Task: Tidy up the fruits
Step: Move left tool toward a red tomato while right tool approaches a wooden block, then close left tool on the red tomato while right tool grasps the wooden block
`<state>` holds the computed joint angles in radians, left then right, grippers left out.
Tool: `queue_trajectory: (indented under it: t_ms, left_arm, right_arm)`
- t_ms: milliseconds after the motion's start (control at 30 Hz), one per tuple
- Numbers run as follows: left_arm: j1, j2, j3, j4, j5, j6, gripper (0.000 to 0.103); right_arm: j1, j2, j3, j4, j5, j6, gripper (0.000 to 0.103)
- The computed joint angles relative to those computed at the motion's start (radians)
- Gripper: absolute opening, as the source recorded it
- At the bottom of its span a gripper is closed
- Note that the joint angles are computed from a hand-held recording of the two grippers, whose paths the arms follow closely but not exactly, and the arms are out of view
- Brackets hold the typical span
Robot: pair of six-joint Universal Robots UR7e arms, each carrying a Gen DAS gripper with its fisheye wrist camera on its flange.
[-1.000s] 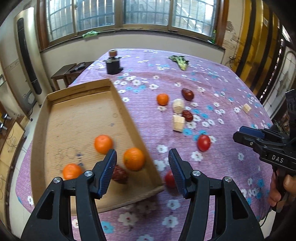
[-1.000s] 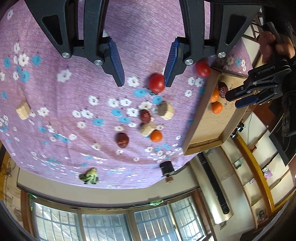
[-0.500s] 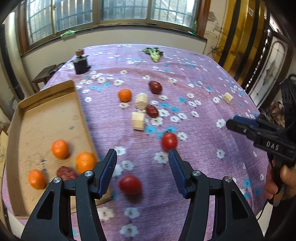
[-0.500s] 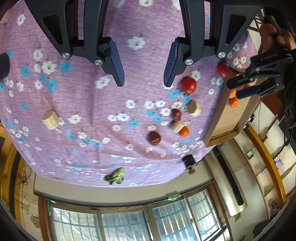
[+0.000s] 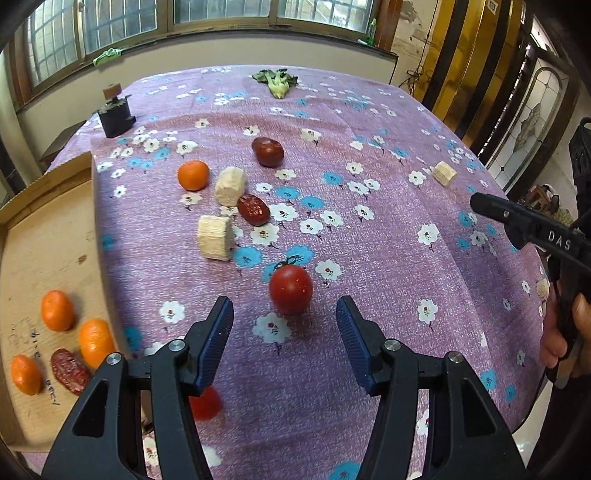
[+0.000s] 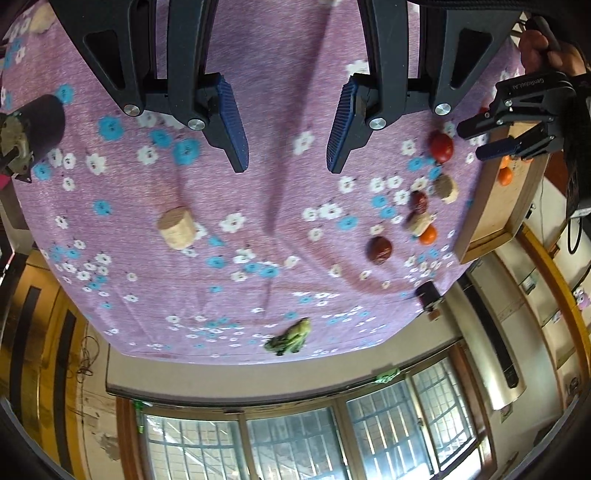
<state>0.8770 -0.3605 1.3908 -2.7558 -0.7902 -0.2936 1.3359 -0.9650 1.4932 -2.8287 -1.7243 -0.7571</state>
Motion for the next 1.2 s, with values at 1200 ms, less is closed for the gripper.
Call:
queue_trajectory:
  t_ms: [1200]
  left_arm:
    - [0.020,0.035,-0.049,0.009,-0.002,0.028,0.027]
  right_arm:
    - [-0.002,0.104,-0.145,0.079,0.025,0.012,0.036]
